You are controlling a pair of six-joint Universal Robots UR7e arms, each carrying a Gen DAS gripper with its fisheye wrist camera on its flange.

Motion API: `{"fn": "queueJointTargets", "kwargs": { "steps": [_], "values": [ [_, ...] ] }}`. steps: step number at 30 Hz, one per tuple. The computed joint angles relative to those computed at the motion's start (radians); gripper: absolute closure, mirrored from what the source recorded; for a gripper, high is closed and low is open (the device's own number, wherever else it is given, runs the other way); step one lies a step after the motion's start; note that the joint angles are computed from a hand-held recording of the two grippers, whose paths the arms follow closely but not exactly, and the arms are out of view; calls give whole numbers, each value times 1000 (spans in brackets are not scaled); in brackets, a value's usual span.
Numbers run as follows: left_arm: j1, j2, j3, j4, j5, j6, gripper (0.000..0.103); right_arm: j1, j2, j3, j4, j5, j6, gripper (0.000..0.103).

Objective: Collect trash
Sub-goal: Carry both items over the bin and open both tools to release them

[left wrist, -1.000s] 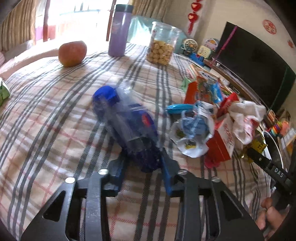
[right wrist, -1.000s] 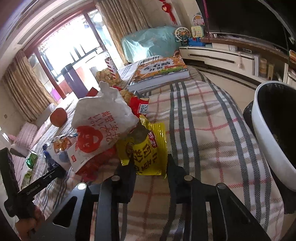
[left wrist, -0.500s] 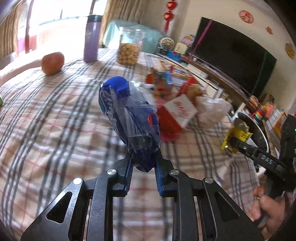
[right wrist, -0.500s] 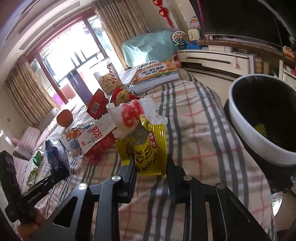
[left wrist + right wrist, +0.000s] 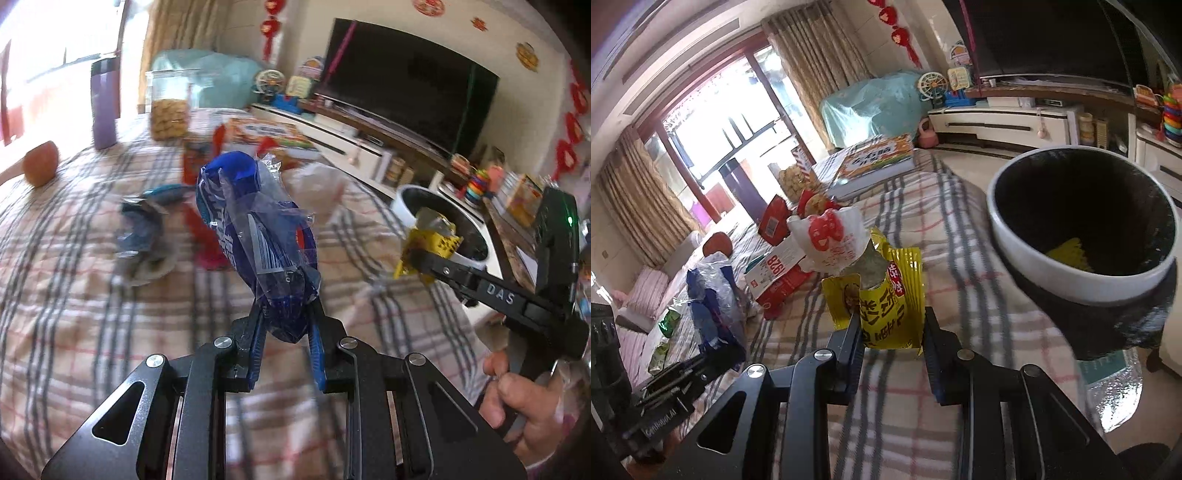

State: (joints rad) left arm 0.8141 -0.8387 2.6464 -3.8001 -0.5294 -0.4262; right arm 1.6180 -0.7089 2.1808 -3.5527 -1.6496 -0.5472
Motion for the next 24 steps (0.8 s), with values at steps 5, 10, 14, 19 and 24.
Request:
{"fn": "queueJointTargets", "kwargs": {
  "steps": [5,10,14,19,24],
  "values": [
    [6,33,-56,16,-41,58,83,-21,-25,9,-11,2,5,74],
    [26,50,-113,51,-92,99,83,-44,-56,19,-22,7,8,74],
    [33,68,-162,68,-125,140,83,-57,-80,23,-27,6,7,74],
    [43,88,-226,90,-154,197,83,-76,-113,14,-18,0,5,74],
    [47,102,-281,118,-180,247,83,-93,-140,-2,-8,-4,13,74]
  ]
}}
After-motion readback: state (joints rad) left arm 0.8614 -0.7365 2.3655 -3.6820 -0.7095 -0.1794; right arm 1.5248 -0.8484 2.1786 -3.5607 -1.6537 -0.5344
